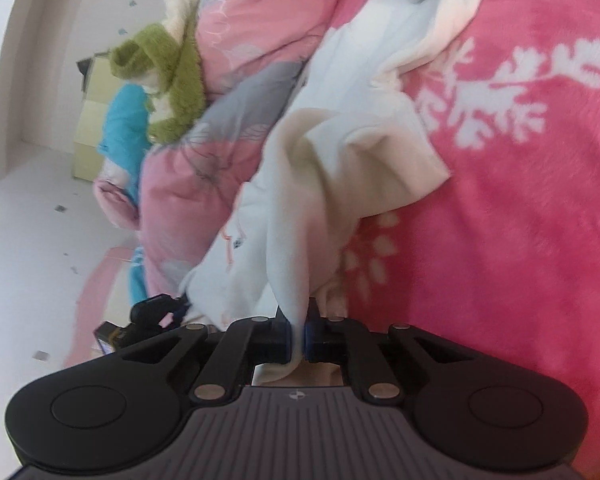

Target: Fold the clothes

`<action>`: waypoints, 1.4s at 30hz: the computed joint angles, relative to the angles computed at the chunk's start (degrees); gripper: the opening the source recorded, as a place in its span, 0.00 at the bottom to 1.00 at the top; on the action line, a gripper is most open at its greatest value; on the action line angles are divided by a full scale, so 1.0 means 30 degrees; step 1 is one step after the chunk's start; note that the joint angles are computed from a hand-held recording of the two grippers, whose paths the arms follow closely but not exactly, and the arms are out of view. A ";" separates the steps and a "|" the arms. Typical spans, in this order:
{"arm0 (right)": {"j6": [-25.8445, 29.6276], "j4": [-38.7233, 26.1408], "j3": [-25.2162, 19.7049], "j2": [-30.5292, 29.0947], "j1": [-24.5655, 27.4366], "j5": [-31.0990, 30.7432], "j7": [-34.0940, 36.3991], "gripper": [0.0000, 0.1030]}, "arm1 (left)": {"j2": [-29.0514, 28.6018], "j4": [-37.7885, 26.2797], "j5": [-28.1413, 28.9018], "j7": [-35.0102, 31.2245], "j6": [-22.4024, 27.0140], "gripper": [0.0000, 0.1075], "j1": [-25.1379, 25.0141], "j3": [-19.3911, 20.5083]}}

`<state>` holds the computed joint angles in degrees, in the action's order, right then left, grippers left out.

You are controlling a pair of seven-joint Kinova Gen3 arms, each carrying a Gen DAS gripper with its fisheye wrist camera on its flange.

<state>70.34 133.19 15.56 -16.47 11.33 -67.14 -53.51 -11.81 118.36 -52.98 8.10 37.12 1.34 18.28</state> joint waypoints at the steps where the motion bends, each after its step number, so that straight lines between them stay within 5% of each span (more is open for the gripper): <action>1: -0.0082 -0.0032 -0.0042 0.0066 0.0020 0.0172 -0.0075 0.06 | -0.0023 -0.0063 0.0562 -0.0585 0.0025 0.08 0.0217 -0.0266; 4: 0.0155 -0.0150 0.0150 0.0284 0.0143 0.0626 -0.0330 0.10 | -0.0746 0.0096 0.2663 -0.2616 -0.0453 0.19 0.0545 -0.1162; 7: 0.0513 -0.0468 0.0362 0.0021 0.0481 0.1275 -0.0729 0.32 | -0.1898 0.0470 0.4564 -0.4292 -0.0788 0.39 0.0743 -0.1755; 8: 0.0586 -0.0642 0.0436 -0.0192 0.0585 0.1581 -0.0917 0.47 | -0.2351 0.0579 0.4982 -0.4613 -0.0690 0.53 0.0751 -0.1707; 9: 0.0654 -0.0817 0.0528 -0.0401 0.0660 0.1884 -0.1103 0.48 | -0.2803 0.0677 0.5400 -0.4933 -0.0577 0.67 0.0767 -0.1663; 10: 0.0717 -0.0995 0.0634 -0.0607 0.0711 0.2187 -0.1286 0.48 | -0.3183 0.0714 0.5582 -0.4976 -0.0415 0.70 0.0573 -0.1330; 12: 0.0961 -0.1327 0.1117 -0.0864 0.0748 0.2590 -0.1466 0.53 | -0.4142 0.1044 0.5716 -0.4875 -0.0451 0.70 0.0035 -0.0486; 16: 0.1570 -0.1908 0.2527 -0.0266 0.1080 0.1824 -0.1028 0.59 | -0.5479 0.1692 0.7376 -0.6325 -0.1856 0.70 0.0706 -0.0950; 19: 0.0616 -0.2638 0.2025 0.0335 0.1393 0.1195 -0.1259 0.60 | -0.5060 0.2001 0.9203 -0.8053 -0.3188 0.70 0.2344 -0.2222; 23: -0.1029 -0.4093 0.0541 0.2218 0.0947 0.0824 -0.1837 0.60 | -0.3338 0.1963 1.1034 -0.8966 -0.3777 0.69 0.2506 -0.2176; 30: -0.3626 -0.6880 -0.2170 0.5928 -0.0023 0.0920 -0.2322 0.57 | -0.1864 0.1945 1.1073 -0.6796 -0.5073 0.66 -0.2742 0.2148; 34: -0.4771 -0.7850 -0.3383 0.7221 -0.0230 0.0361 -0.1626 0.54 | -0.1133 0.1628 0.9052 -0.3862 -0.5040 0.57 -0.5886 0.5365; 35: -0.5126 -0.8084 -0.3640 0.7393 -0.0311 0.0405 -0.1385 0.50 | -0.1007 0.1497 0.8406 -0.3085 -0.4861 0.53 -0.6663 0.6250; 38: -0.5929 -0.8884 -0.4234 0.7894 -0.0459 0.0460 -0.0492 0.18 | -0.0793 0.1351 0.6558 -0.0766 -0.4655 0.33 -0.8504 0.8373; 42: -0.6748 -0.9795 -0.5633 0.8397 0.0433 -0.1321 0.2200 0.07 | -0.0724 0.1752 0.4378 0.1764 -0.5373 0.18 -0.9038 0.8936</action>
<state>50.10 103.80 -1.34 8.72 12.63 -71.10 -46.91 -13.98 123.62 -39.84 13.39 21.00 -25.77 45.09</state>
